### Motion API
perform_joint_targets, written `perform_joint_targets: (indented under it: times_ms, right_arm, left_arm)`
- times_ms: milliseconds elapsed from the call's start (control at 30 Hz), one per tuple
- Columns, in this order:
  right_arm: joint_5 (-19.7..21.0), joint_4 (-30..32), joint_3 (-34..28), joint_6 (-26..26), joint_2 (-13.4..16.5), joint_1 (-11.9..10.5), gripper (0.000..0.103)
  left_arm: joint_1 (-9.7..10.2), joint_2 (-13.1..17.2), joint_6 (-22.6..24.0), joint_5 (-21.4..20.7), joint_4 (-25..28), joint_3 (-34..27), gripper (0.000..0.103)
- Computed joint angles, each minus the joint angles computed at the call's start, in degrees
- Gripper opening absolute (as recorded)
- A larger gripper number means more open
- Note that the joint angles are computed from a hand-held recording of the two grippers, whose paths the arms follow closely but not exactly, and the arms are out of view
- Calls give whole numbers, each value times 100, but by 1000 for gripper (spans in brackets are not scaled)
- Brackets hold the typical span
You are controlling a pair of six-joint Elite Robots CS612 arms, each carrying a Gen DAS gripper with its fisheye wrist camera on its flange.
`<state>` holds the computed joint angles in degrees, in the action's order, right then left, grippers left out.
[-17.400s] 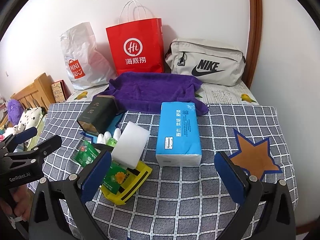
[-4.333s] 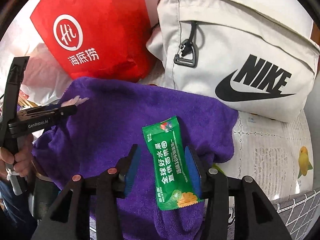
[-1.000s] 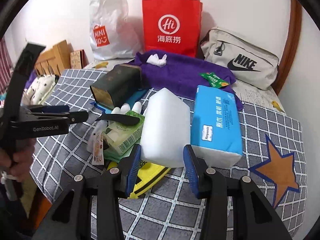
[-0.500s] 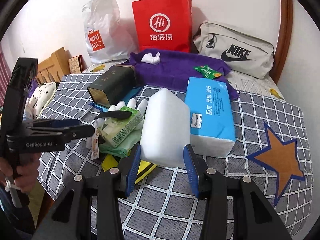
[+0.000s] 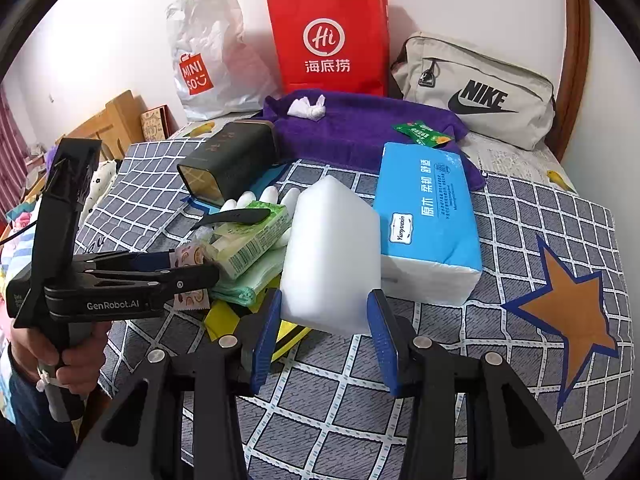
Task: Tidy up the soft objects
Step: 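Reach for the orange-print wipe packet with the left tool while the right tool approaches the white foam block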
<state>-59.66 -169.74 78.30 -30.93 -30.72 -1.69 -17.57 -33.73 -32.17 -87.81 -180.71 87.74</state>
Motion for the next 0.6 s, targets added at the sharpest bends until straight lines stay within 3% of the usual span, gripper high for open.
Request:
perform_joint_targets:
  times_ms: [100, 300, 600]
  right_arm:
    - [1, 1, -6, -25, 3, 3, 44]
    - [35, 16, -9, -90, -5, 10, 44]
    - [102, -7, 10, -60, -39, 0, 44]
  left_arm:
    - [1, -51, 62, 56, -52, 79, 50]
    - [1, -125, 128, 273, -11, 160, 45]
    - [23, -246, 144, 457, -167, 282, 44]
